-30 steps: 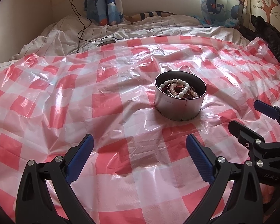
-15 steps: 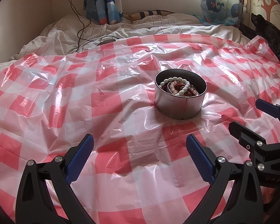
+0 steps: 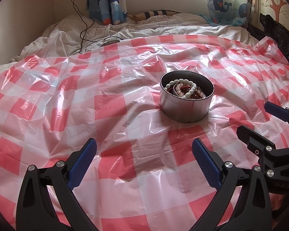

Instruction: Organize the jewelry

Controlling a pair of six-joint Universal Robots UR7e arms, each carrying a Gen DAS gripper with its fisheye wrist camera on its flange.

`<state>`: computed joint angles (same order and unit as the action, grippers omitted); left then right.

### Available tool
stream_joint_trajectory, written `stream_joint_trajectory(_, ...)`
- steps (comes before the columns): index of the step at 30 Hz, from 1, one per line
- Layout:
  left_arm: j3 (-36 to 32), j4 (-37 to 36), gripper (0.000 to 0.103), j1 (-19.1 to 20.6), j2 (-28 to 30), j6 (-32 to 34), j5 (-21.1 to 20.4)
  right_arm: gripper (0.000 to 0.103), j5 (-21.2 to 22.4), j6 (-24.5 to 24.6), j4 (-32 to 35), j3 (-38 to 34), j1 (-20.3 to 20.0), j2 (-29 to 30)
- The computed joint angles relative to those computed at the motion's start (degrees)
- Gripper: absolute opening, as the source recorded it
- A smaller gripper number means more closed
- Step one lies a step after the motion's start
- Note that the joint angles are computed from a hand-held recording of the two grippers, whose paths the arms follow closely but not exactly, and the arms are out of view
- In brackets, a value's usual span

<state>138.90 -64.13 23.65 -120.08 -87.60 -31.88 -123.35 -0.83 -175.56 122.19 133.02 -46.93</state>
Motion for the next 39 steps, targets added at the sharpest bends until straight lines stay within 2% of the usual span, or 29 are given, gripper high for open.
stream_joint_trajectory(39, -0.37, 2.28, 0.095, 0.14, 0.15, -1.47, -0.36, 0.093, -0.11, 0.1, 0.03, -0.05, 0.08, 0.14)
